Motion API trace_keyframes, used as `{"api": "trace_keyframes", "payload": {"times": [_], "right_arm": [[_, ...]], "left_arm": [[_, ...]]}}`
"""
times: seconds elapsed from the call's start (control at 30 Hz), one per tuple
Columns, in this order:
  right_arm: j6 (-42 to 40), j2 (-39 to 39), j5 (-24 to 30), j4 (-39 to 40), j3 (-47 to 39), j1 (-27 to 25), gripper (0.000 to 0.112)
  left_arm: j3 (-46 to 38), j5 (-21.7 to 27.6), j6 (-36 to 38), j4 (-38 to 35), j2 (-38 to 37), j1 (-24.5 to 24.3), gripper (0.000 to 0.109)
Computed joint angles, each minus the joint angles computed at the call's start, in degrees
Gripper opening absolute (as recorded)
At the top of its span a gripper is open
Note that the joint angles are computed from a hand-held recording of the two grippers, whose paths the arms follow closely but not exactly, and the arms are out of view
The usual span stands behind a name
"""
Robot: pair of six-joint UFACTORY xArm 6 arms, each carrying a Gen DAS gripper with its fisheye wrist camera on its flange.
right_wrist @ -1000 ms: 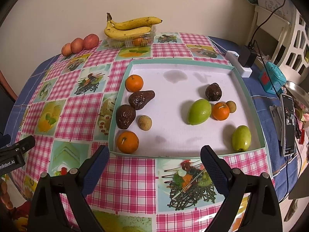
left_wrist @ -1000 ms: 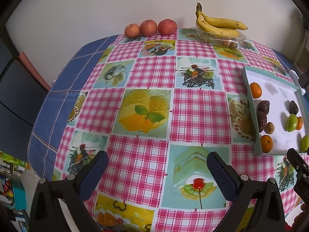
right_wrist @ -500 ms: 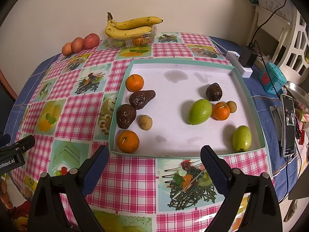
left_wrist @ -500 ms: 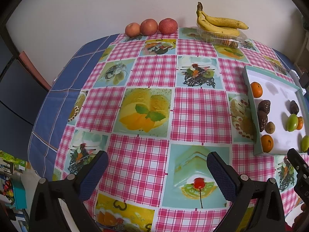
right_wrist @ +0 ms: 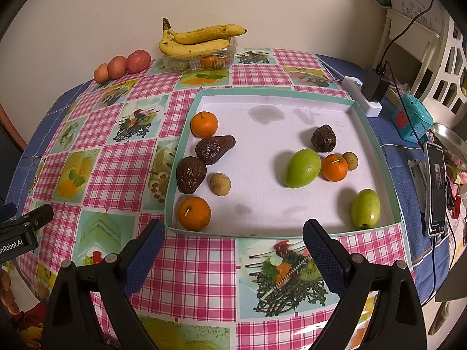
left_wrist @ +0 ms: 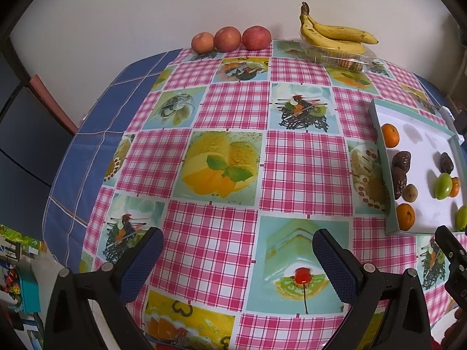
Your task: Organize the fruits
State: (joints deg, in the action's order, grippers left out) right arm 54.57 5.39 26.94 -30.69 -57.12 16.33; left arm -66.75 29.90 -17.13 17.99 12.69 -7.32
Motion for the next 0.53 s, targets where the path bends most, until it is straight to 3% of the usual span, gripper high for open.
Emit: {"api": "trace_keyframes", "payload": {"times": [0.53], "right_arm": [[-1.66,0.18,-0.13,1.38,0.01,-0.06,0.096]], "left_arm": [[0.72,-0.95,-0.24,-0.49,-0.67,0.27,0.103]]}}
